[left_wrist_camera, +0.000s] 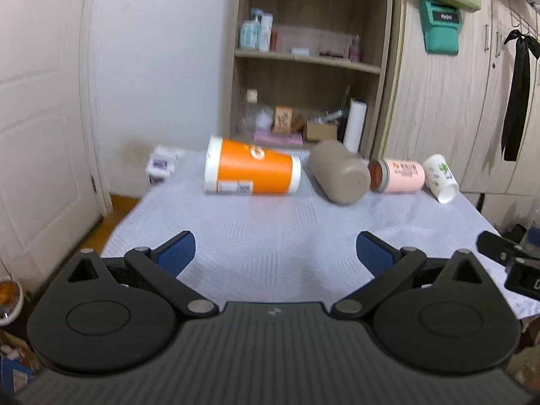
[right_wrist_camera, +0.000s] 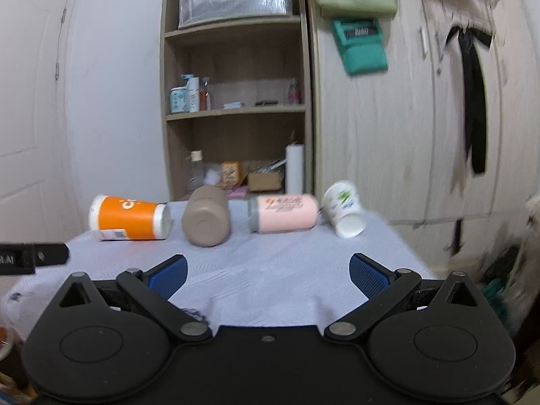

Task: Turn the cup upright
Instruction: 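Move the right tool to the orange cup's base and close around it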

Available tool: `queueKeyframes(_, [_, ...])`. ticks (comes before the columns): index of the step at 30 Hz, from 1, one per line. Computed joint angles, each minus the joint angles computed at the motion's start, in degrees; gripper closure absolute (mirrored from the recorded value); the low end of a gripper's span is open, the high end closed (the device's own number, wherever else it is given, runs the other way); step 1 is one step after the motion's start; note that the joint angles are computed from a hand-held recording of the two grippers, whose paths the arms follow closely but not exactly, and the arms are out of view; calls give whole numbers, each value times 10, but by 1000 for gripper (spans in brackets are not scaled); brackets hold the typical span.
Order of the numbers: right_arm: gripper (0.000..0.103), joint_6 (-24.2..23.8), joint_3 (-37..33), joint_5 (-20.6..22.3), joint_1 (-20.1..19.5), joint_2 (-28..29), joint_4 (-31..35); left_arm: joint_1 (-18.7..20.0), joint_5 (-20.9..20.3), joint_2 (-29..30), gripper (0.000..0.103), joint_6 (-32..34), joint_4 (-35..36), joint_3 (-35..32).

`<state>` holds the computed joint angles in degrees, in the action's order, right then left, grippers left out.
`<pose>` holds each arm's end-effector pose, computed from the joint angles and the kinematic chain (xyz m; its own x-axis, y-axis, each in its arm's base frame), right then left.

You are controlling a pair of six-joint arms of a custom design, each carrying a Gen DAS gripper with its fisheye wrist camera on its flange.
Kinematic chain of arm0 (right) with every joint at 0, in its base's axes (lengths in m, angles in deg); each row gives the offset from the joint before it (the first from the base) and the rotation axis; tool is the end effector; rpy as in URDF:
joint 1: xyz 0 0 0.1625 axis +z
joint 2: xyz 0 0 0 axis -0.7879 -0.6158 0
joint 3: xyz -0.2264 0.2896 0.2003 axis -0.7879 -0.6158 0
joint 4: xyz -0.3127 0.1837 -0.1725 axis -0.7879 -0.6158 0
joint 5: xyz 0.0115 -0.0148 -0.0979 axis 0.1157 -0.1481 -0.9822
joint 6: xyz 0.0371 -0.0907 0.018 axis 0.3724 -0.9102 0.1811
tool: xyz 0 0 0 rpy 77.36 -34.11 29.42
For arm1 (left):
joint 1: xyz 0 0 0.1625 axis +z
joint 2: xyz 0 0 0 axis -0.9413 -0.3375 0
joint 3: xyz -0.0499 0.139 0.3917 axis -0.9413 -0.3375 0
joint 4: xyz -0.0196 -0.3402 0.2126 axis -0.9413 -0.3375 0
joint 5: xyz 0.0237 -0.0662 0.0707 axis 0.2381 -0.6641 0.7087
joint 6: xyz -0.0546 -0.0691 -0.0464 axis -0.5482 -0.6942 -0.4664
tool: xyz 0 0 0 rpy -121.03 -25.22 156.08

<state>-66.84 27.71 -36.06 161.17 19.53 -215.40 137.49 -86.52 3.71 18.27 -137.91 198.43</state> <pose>0.3033 -0.5724 -0.0803 -0.7390 -0.2099 0.6402 -0.6720 0.2974 -0.6782 0.0007 -0.5239 0.2994 -0.7607 -0.1690 -0.6268 0.5179 0.4240 -0.7429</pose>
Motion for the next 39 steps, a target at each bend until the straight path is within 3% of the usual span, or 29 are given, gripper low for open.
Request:
queueKeyframes(3, [0, 46, 19, 34, -13, -20, 52, -4, 34, -3, 0, -14, 37, -10])
queueKeyframes(5, [0, 47, 18, 44, -16, -27, 79, -7, 59, -7, 0, -28, 74, -23])
queueKeyframes(9, [0, 3, 5, 71, -18, -39, 128, -5, 59, -22, 0, -71, 157, -51])
queueKeyframes(12, [0, -13, -11, 75, -10, -57, 204, -11, 69, -10, 0, -27, 145, -76])
queueKeyframes(16, [0, -16, -22, 112, -3, -81, 287, -15, 62, -7, 0, -4, 166, -105])
queueKeyframes(21, [0, -75, -68, 123, 8, -78, 389, 2, 30, -27, 0, -82, 292, -140])
queueKeyframes(25, [0, -106, -137, 129, 10, -60, 503, 35, -18, -31, 0, -153, 370, -172])
queueKeyframes(29, [0, -154, -219, 129, 11, -24, 575, 62, -35, -15, 0, -185, 368, -195])
queueKeyframes(34, [0, -175, -346, 133, 9, 35, 686, 95, -76, 7, 0, -226, 352, -224])
queueKeyframes(39, [0, -279, -499, 116, 16, 115, 770, 124, -111, 23, 0, -283, 375, -258])
